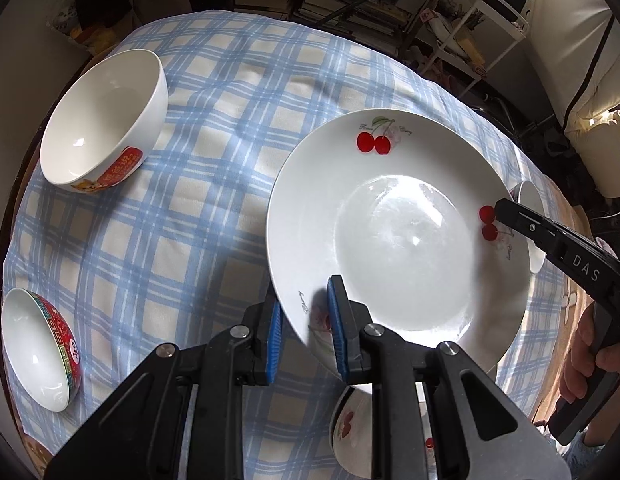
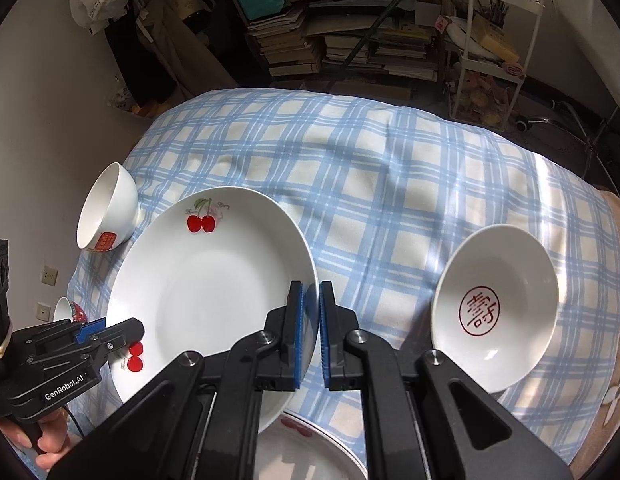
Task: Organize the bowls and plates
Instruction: 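Lift the cherry plate with both grippers and carry it toward the plate stack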
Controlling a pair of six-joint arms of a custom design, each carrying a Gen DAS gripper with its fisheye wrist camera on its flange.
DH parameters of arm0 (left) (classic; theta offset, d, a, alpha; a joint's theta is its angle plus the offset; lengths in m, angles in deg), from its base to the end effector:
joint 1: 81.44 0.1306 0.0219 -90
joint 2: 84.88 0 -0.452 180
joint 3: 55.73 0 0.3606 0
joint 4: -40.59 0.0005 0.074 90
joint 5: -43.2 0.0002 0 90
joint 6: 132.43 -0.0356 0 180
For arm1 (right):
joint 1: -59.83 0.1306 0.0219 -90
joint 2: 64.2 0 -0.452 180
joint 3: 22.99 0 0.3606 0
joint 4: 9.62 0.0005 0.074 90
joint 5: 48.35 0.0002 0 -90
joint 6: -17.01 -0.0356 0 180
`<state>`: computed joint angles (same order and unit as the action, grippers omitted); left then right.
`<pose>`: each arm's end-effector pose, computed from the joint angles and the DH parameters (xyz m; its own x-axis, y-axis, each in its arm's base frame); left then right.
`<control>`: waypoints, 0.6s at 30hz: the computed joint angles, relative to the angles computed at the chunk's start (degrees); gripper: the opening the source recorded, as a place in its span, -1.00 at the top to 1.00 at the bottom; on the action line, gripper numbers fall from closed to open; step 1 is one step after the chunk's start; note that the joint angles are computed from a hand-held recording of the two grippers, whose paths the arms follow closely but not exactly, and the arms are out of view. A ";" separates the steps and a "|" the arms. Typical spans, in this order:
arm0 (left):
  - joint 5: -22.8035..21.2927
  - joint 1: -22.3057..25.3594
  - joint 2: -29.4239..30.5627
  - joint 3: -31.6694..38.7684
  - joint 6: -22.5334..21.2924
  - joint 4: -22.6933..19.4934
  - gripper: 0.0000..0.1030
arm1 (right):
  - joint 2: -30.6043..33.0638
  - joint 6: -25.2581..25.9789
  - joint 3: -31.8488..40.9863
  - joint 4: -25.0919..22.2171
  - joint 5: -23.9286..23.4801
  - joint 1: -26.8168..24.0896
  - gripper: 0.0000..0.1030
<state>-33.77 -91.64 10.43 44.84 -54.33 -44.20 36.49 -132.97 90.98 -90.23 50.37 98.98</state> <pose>0.4339 -0.0867 0.5068 -0.9031 0.3666 -0.2235 0.4078 0.8952 -0.1795 0.3904 0.3102 0.5568 -0.8591 0.4042 -0.3140 0.3300 0.9064 0.2637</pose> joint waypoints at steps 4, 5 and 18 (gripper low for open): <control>-0.37 -0.02 -1.91 -1.72 -0.71 -0.57 0.58 | -1.82 -2.77 -1.81 0.00 0.52 1.90 0.83; -0.55 0.08 -2.50 -2.37 -0.85 -0.46 0.58 | -2.58 -3.81 -2.82 0.79 0.18 2.33 0.83; -2.55 -0.93 -10.70 -9.21 -4.26 -0.86 0.58 | -8.22 -14.40 -9.62 1.22 3.73 10.98 0.83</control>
